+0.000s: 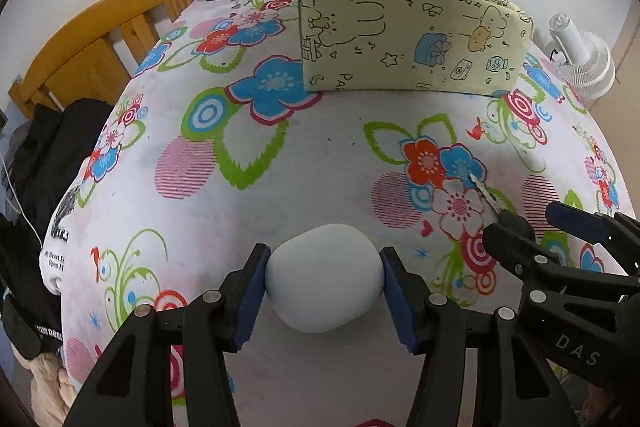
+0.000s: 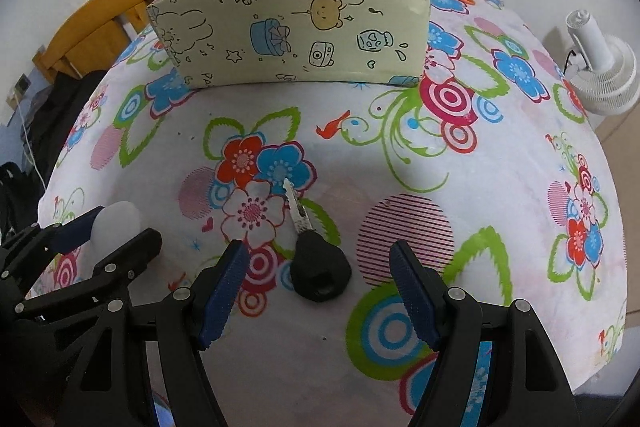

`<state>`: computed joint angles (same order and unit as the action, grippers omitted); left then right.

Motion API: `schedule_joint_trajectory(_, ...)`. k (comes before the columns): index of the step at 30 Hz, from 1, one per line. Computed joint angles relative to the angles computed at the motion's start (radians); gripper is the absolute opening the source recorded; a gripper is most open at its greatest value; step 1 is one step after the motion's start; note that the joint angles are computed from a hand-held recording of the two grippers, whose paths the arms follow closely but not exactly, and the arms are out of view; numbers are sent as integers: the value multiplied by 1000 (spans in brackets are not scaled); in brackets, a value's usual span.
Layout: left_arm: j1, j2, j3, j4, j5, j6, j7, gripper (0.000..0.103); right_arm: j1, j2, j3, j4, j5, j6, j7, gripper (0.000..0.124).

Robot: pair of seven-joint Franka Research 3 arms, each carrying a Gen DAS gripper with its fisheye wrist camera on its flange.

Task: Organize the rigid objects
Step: 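Grasp the black key fob with the right tool while the left tool holds the puff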

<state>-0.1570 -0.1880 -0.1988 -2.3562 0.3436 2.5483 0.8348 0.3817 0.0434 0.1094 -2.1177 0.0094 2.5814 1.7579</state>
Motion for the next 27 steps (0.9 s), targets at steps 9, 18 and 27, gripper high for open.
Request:
schedule_joint_trajectory(9, -5, 28, 18, 18, -51, 15, 113, 57, 14, 15, -4, 13, -97, -22, 83, 61)
schedule_joint_trajectory(18, -8, 48, 25, 26, -114, 38, 217, 57, 21, 5, -5, -6, -192, -5, 181, 51)
schedule_joint_trajectory(27, -19, 40, 34, 27, -193, 51, 349, 57, 29, 0, 4, 16, -218, -68, 253, 35)
